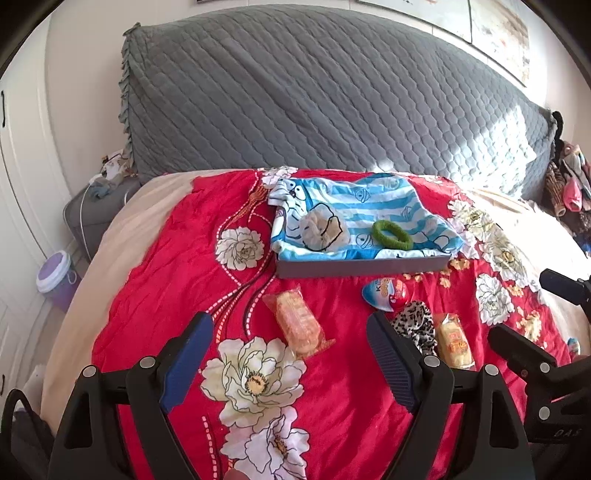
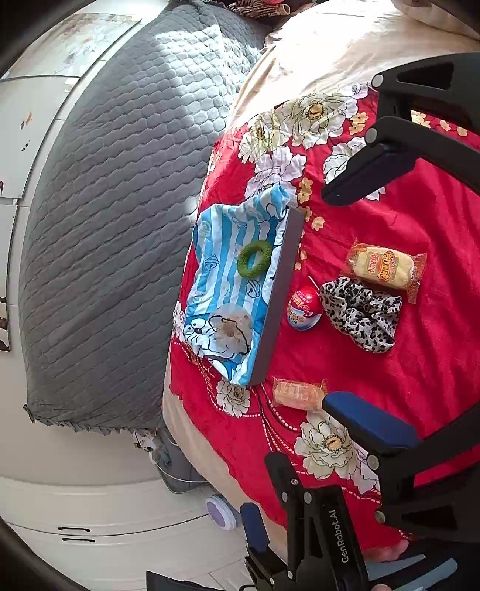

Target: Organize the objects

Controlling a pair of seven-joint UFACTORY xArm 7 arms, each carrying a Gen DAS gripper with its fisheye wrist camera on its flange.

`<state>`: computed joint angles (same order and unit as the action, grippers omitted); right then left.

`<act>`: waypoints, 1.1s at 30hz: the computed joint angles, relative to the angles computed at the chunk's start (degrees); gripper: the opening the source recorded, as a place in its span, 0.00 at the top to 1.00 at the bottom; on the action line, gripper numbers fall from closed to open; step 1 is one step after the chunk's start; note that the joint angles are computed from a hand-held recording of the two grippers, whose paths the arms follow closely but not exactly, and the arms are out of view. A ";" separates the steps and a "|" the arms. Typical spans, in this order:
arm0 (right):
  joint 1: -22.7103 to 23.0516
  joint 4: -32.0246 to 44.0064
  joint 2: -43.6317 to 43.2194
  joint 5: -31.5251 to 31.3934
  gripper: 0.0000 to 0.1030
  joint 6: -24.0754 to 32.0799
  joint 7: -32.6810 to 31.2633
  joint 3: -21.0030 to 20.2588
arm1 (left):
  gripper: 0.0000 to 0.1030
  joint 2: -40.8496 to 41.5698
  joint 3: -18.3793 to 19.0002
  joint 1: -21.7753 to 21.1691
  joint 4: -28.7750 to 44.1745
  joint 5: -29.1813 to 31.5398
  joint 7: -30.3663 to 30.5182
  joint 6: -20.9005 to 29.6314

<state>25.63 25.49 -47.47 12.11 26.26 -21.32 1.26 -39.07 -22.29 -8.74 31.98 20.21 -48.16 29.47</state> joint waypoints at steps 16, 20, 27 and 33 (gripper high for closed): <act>0.39 -4.04 -4.49 -1.09 0.02 0.66 0.67 0.72 | 0.16 -3.46 0.98 -2.29 -3.72 -2.22 1.47 0.17; 0.21 -5.06 -5.34 -1.86 0.02 0.77 1.33 1.52 | 0.16 -4.13 1.24 -2.83 -4.77 -2.96 2.04 -0.47; 0.64 -6.94 -7.43 -3.13 0.02 1.15 1.89 2.14 | 0.16 -5.45 1.59 -3.81 -6.25 -4.34 2.94 -0.63; 0.58 -7.57 -6.61 -4.31 0.02 1.04 2.73 2.87 | 0.16 -5.28 1.38 -4.29 -7.24 -4.95 3.71 -1.07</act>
